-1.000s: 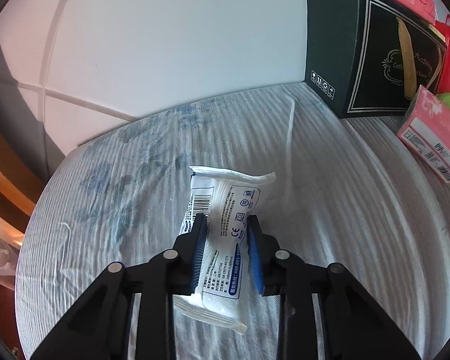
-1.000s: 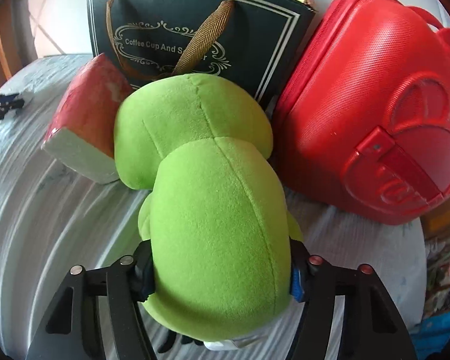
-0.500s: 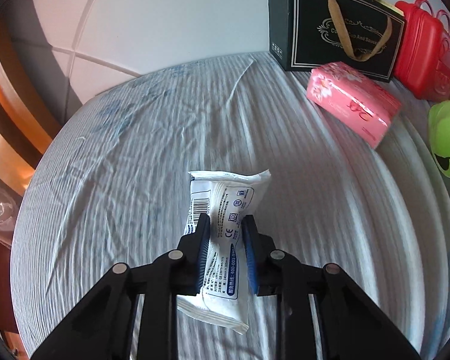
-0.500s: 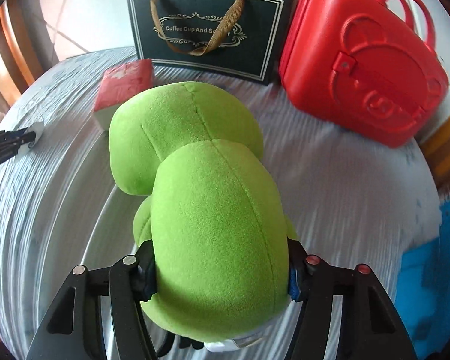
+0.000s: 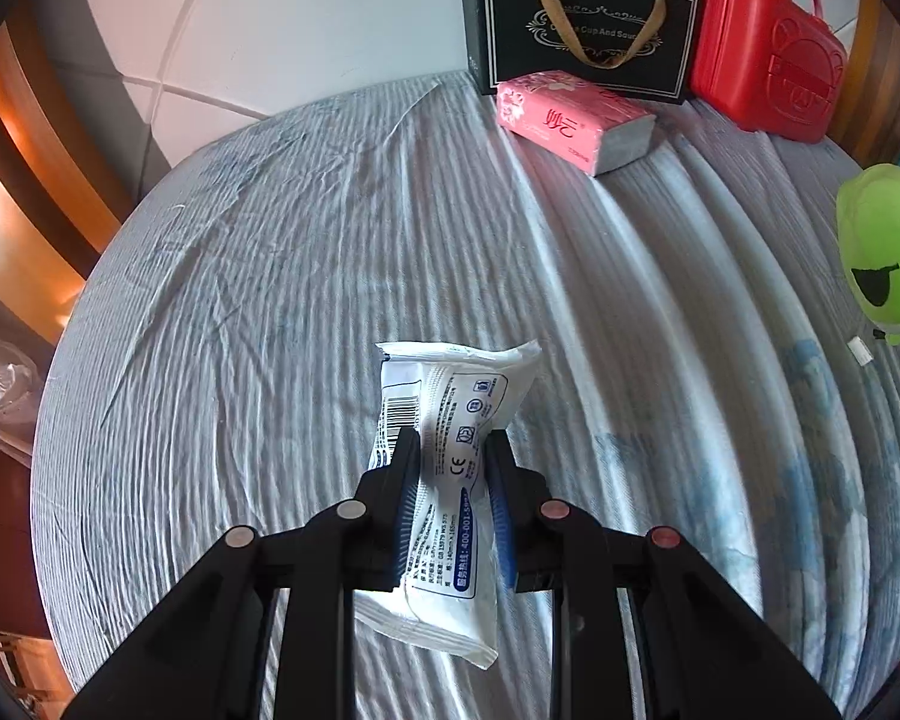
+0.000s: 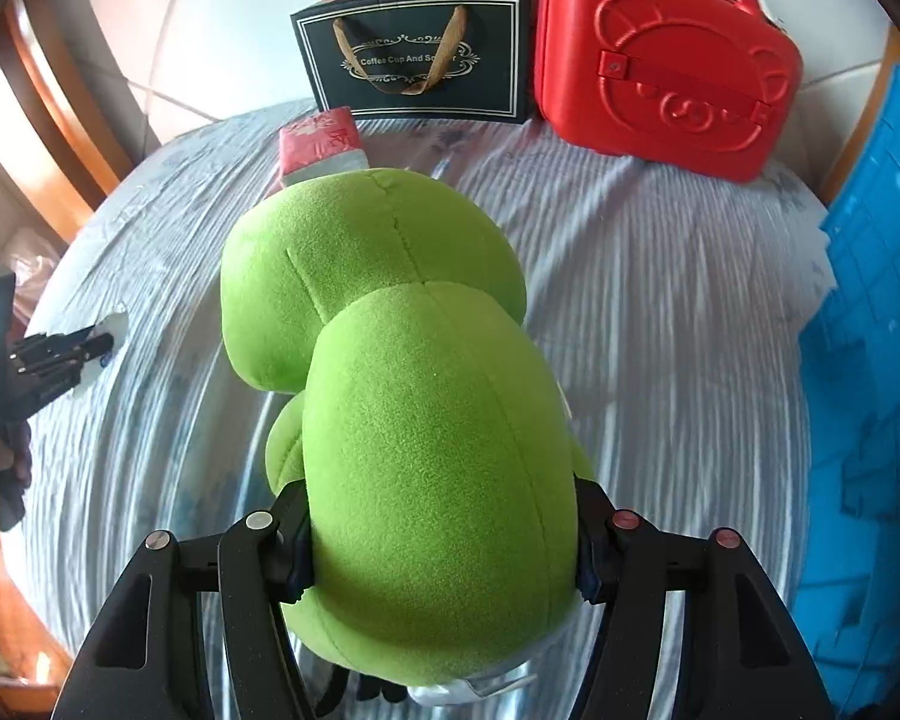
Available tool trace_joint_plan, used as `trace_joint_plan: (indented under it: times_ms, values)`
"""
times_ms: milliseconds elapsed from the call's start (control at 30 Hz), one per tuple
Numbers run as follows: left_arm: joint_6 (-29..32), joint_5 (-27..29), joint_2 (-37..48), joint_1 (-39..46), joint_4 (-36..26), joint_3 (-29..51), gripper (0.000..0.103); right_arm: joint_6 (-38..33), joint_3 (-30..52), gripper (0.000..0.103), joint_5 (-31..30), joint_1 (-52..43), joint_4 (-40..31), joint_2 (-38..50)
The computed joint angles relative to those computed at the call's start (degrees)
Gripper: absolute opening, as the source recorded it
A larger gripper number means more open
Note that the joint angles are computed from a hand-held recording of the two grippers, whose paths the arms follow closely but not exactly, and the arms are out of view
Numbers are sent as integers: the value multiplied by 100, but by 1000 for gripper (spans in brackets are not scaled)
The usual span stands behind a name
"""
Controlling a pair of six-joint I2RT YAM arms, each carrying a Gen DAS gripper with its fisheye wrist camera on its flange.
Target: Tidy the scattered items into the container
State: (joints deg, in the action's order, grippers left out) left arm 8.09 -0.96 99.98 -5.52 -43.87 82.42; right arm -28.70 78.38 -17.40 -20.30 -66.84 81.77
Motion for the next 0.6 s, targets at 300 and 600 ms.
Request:
trace_joint_plan:
  times_ms: [300,600]
  values:
    - [-277,-270,-887,-542,-652,-65,22,-357,462,62,-627,-816,-993,-348]
    - [-737,-570,-1485,-1080,-1675,598,22,-1045,1725,62,-1087,-1719,-2230,-153]
